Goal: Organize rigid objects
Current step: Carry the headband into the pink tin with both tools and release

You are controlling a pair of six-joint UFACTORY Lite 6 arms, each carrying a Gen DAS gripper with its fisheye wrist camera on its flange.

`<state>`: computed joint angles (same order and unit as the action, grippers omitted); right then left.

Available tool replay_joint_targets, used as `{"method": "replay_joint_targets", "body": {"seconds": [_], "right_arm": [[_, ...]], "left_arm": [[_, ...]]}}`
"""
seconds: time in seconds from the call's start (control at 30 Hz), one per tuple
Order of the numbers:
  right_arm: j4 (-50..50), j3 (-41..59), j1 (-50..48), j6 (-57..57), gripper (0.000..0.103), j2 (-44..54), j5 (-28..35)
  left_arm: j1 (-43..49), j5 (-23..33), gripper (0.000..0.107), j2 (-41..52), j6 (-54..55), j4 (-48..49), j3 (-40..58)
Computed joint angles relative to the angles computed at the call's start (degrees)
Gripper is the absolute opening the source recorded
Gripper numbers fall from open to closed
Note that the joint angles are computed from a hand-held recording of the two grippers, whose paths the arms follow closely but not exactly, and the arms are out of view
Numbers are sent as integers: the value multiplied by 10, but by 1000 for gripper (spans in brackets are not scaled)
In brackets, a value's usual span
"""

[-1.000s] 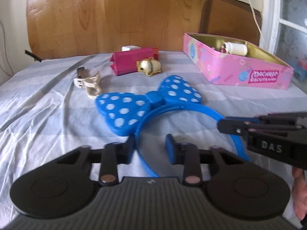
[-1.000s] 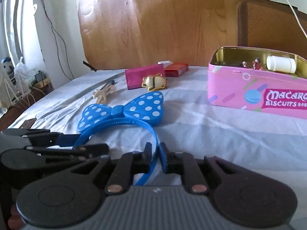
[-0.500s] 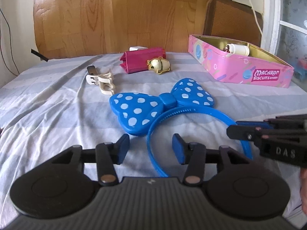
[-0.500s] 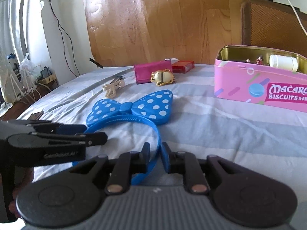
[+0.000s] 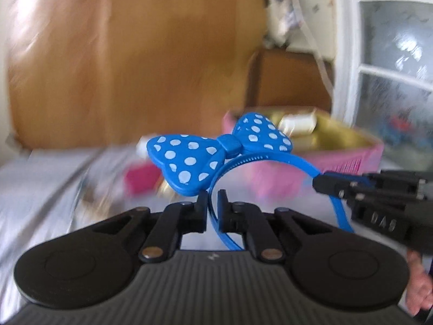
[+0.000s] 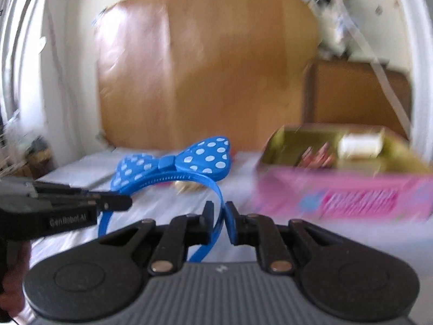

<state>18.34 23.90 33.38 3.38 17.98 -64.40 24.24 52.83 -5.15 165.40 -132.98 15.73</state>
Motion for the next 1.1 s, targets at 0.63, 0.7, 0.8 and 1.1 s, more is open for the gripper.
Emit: {"method": "replay_joint_targets", "body": {"seconds": [0.63,0.7,0.8,1.1], "right_arm": [[-239,440,-412,46,25,252,260],[-233,428,-410,48,32,248,244],[-247,384,-413,81,32,217,212],[-255,165,-355,110,32,41,102]], "left_arm": [[-416,-358,35,528,-39,-285,732],[-417,-348,48,507,21,-347,702],[-410,-324,49,461,76,-384,640],[-267,-191,59,227,63,-286,321]]}}
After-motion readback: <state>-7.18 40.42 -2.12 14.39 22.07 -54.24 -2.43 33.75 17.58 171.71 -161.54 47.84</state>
